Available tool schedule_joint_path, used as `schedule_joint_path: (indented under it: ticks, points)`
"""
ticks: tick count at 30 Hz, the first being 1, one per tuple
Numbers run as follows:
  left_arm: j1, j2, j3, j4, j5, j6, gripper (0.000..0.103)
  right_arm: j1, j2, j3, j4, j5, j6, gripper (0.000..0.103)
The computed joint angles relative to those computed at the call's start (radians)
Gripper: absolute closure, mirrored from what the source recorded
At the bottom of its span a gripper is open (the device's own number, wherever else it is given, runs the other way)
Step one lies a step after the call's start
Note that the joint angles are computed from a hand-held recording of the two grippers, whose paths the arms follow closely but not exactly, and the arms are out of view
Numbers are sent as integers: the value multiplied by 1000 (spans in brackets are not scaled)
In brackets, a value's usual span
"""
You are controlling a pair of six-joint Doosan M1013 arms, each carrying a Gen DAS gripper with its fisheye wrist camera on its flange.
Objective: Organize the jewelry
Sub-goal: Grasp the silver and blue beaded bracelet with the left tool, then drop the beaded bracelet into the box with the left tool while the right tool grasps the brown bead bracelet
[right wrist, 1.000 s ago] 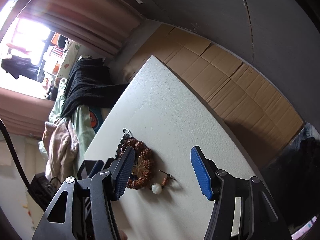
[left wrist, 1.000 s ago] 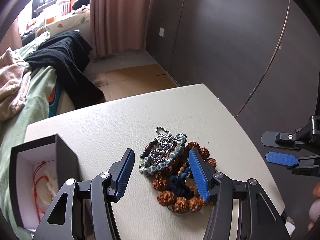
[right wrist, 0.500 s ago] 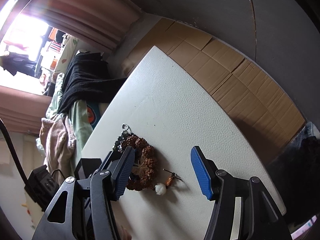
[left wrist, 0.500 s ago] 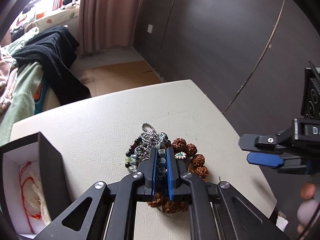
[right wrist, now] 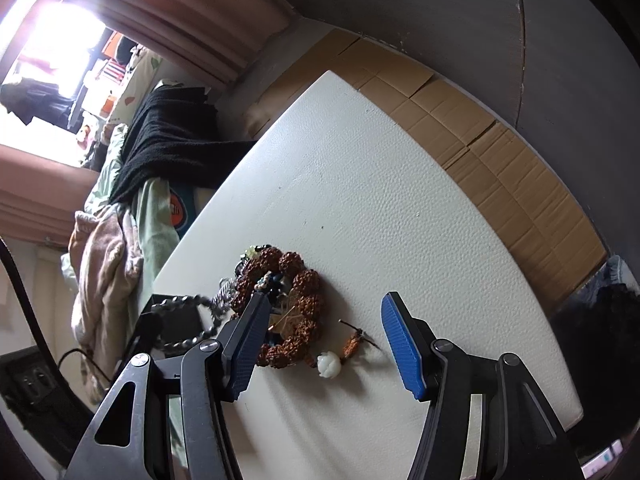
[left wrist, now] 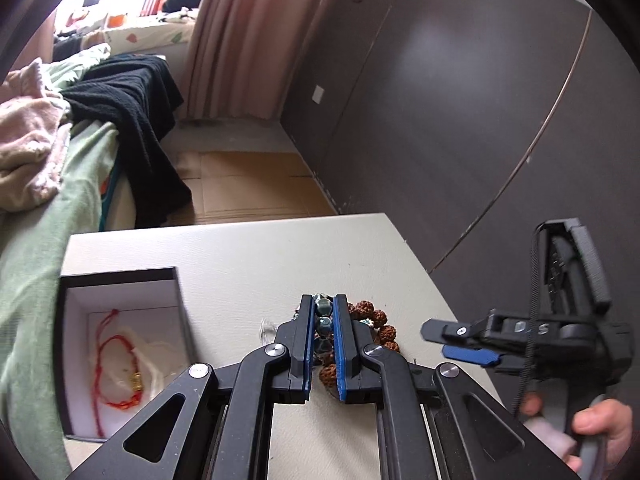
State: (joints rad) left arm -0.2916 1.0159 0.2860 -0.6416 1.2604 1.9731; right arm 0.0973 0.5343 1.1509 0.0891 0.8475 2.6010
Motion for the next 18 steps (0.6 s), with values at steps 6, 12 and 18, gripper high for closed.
schedule_joint_path:
  ticks: [6, 12, 18]
  points:
    - [16, -19, 22, -23, -16, 0, 94, 9, 26, -34, 12, 30, -46, 44]
    - [34, -26, 27, -54, -38, -18, 94, 17, 51, -69, -18, 52, -59, 48]
    - [56, -43, 43, -101, -73, -31, 94, 14, 84, -106, -17, 100, -65, 62]
